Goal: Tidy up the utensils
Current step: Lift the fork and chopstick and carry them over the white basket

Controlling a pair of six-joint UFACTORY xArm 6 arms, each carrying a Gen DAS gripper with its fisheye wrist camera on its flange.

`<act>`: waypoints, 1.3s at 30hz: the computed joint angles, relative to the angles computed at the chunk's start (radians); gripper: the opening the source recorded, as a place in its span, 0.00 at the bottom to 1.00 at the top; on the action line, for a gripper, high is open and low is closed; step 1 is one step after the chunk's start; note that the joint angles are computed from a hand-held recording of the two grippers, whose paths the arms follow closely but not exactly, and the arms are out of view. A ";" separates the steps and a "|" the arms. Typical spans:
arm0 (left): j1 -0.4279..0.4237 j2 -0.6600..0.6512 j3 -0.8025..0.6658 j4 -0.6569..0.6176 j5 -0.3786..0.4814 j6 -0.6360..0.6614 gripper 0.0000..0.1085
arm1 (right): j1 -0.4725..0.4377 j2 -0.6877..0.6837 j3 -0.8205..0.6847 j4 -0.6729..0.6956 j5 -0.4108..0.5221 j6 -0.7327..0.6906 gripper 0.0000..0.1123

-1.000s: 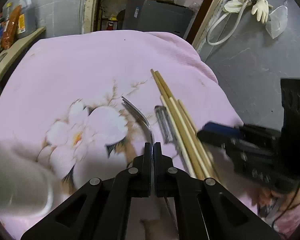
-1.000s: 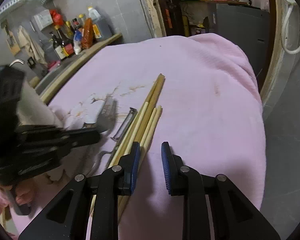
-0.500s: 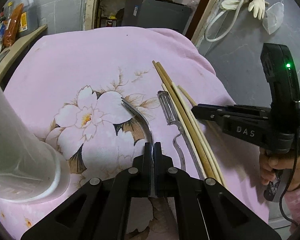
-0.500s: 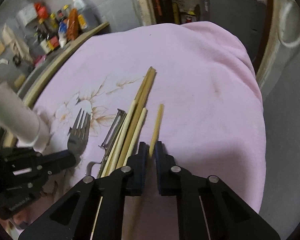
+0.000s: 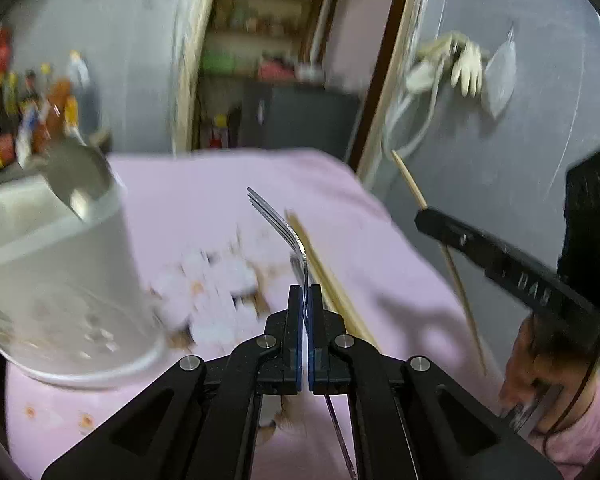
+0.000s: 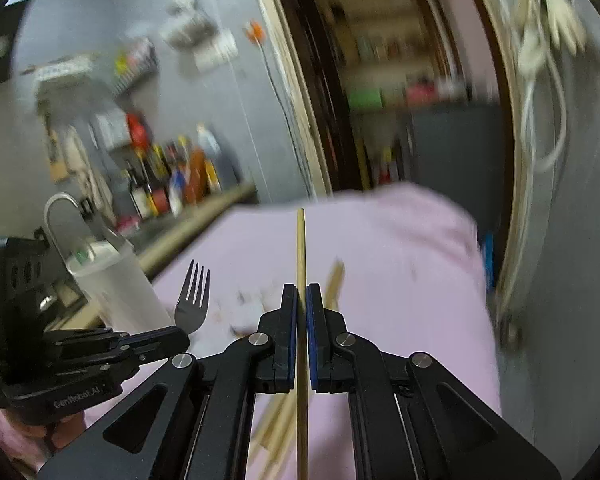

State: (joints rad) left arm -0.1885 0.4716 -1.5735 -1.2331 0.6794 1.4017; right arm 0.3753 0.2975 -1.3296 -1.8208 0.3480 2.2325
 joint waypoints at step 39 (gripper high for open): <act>0.201 0.344 -0.603 -0.703 -0.324 0.416 0.00 | 0.204 0.593 -0.895 -0.481 0.354 0.321 0.02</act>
